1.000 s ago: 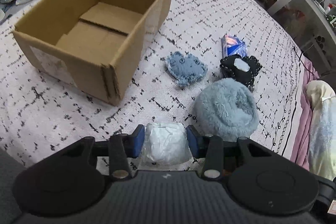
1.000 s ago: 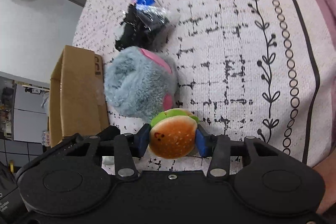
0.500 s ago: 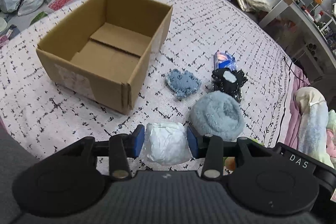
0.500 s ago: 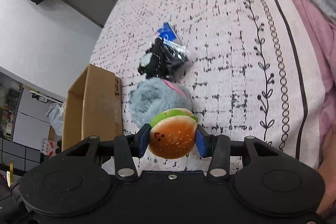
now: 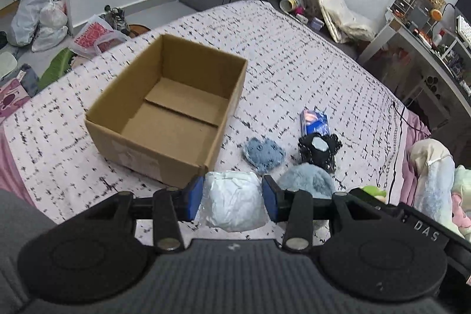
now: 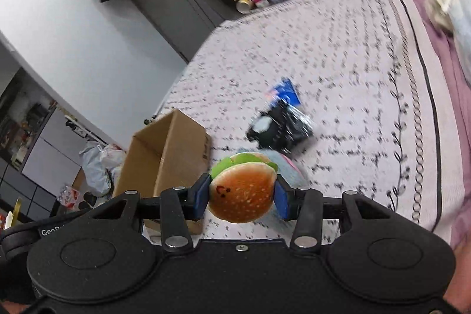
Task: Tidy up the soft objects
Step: 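Carry the white ball and burger plush over the cardboard box with both tools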
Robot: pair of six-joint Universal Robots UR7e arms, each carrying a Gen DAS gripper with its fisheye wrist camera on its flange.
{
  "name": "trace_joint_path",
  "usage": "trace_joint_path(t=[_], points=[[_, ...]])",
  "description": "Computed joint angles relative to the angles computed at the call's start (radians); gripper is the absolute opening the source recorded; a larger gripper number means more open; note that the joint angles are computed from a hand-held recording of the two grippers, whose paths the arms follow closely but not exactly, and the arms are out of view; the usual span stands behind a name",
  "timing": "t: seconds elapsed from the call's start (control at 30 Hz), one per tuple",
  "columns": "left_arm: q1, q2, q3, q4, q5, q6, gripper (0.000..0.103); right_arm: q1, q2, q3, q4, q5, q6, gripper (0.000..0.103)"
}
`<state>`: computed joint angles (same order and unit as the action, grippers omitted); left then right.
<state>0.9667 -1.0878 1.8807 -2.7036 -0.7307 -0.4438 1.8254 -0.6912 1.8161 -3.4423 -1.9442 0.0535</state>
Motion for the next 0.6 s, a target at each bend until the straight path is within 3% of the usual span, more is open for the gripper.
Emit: trace_joint_path(t=[0.6], points=[[0.018,-0.026,-0.046,-0.024,0.049,0.073,0.043,0.046,0.068,-0.135,0.019,0.057,-0.209,0.044]])
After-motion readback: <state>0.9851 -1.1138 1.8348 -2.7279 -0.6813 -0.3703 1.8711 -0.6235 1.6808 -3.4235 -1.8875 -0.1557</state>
